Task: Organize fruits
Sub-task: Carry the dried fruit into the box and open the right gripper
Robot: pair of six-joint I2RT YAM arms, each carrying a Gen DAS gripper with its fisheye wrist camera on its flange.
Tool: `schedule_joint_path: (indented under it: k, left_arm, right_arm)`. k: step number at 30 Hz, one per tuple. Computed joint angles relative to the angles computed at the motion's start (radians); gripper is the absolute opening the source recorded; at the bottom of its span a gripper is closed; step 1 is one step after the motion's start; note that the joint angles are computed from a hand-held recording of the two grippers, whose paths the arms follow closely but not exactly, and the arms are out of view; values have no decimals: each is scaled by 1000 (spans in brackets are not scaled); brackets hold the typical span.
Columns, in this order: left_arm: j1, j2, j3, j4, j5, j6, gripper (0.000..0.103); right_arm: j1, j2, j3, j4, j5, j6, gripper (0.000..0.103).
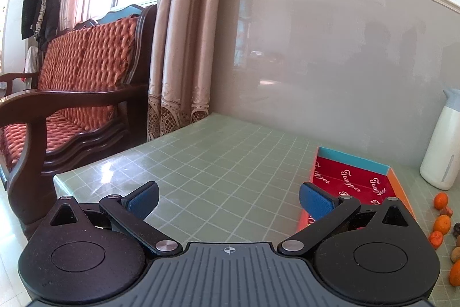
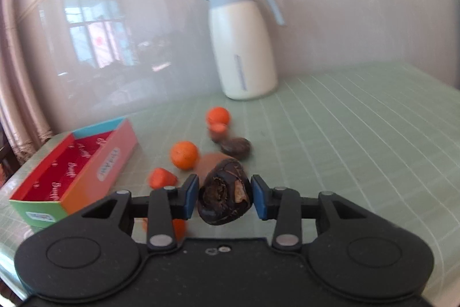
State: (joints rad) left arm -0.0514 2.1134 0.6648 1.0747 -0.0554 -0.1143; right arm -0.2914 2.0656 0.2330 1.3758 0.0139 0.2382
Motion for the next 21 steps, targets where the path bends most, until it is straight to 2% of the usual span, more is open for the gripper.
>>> schedule_joint_path:
  k: [3,5,7,10,11,13,14,16,21]
  left_arm:
    - [13,3,-3,2,0,-4,103]
    - [21,9,-8,18,-6,6,103]
    - [32,12,-19,37,-14,20,103]
    - [50,19,-32,67,-25,39,103]
    - [56,21,-36,74,-28,43,103]
    - [62,27,-40,91,-43,51,103]
    - [69,23,-40,84,-39,57,103]
    - [79,19,-42,82,-20,54,103]
    - [88,14,-24,42,15,19,103]
  right_arm:
    - [64,-30,24,-11,-27,-31,38]
    - [114,-44,60,-42,-48,-45,25]
    - [162,-50,111,-84,-83,-58,21]
    - [268,-39,231,-183,-67,-90,19]
    - [268,-39,231,-183,-67,-90,18]
    - [300,-17,320,-278,-57,-126,17]
    - [313,-11,366,-355,-28,-149,22]
    - [307,12,372,-347,-21,-135,30]
    - [222,14,342,-362,-88,-24,28]
